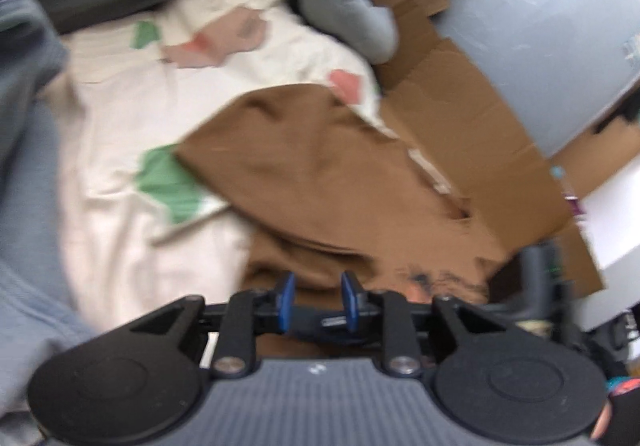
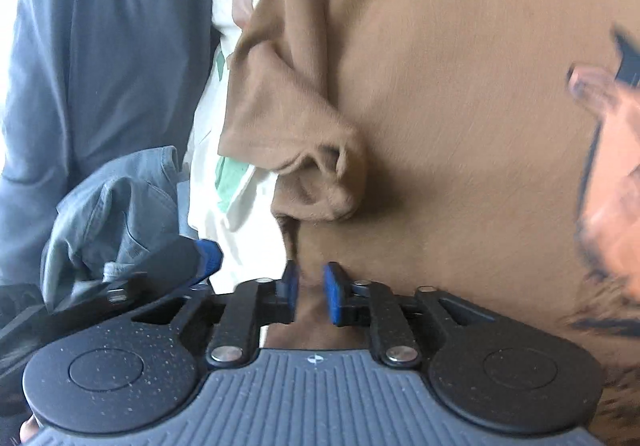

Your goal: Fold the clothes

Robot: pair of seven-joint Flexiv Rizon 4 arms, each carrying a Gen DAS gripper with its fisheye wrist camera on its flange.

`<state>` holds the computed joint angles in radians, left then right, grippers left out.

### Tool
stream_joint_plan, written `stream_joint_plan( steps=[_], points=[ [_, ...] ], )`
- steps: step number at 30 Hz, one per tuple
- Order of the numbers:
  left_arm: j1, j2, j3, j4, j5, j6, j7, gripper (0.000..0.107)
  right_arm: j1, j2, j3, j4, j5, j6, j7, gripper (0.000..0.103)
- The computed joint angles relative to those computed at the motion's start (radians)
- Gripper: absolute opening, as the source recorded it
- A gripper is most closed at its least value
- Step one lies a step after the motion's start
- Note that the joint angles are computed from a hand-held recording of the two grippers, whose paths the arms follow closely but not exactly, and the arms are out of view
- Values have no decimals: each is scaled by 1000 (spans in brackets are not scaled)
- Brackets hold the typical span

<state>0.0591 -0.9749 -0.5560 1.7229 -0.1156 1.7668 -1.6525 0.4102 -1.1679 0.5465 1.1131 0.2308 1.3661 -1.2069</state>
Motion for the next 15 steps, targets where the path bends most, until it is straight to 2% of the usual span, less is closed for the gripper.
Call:
stream_joint_plan(
  steps=[3,6,9,14,15],
  points=[
    [-72,14,100,-29,-31,-31,-2,26,13,38,-62,24,-32,-20,13,37],
    [-130,17,174,-58,-63,-64,1,26,30,47,-119,13,-73,-44,32,37],
    [-184,19,240,-86,-93,-102,6,26,22,54,-137,22,-89,-50,41,37],
    [-208,4,265,-125,-102,-145,59,25,54,47,-194,-16,-147,-89,61,37],
    [-219,2,278,-135,-109,-161,64,21,60,47,-205,-24,-154,-102,74,37]
  ],
)
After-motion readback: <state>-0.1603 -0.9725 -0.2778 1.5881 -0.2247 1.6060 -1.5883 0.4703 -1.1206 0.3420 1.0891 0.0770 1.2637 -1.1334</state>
